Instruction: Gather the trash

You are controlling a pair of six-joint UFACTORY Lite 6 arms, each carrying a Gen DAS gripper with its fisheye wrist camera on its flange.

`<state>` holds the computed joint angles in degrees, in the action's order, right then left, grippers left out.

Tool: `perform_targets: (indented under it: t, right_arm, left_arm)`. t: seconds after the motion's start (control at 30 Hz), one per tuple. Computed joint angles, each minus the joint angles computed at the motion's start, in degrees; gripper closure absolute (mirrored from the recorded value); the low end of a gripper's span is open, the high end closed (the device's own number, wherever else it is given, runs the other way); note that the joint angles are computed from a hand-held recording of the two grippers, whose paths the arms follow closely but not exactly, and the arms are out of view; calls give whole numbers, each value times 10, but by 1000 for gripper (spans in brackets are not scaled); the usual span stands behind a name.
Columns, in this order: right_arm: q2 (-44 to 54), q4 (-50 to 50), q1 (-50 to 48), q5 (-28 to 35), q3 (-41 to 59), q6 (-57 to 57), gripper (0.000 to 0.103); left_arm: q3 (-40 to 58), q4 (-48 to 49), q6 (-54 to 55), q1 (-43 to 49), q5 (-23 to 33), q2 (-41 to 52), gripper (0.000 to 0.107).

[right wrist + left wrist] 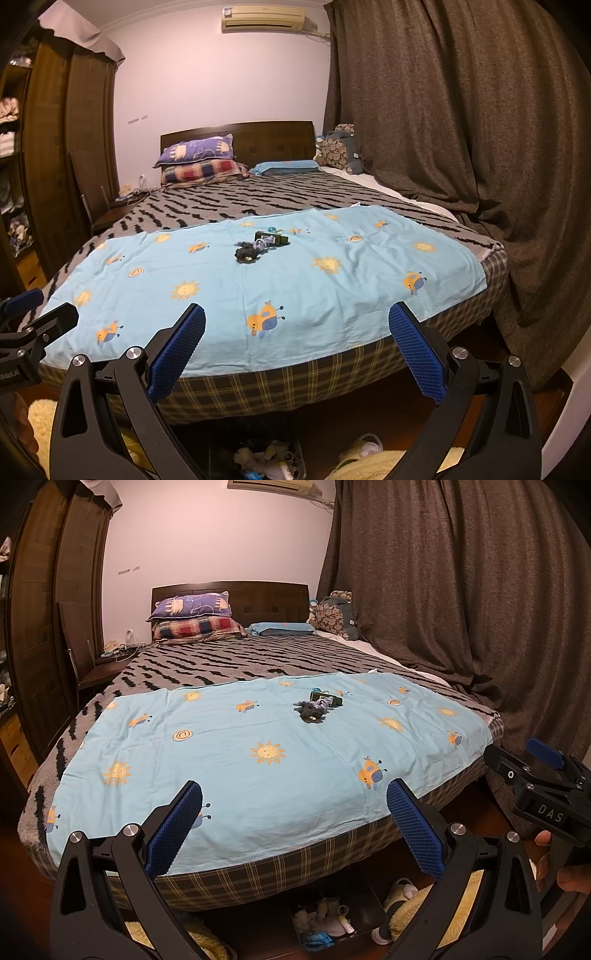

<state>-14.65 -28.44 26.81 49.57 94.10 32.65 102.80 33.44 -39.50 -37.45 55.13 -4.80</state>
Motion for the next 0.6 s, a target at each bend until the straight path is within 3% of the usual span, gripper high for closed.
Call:
perform_targets:
  t: [0.6]
  right_arm:
    - [3, -6, 7, 4, 3, 8, 3]
  left_arm:
    - [-4, 3, -5, -1, 1, -4, 12]
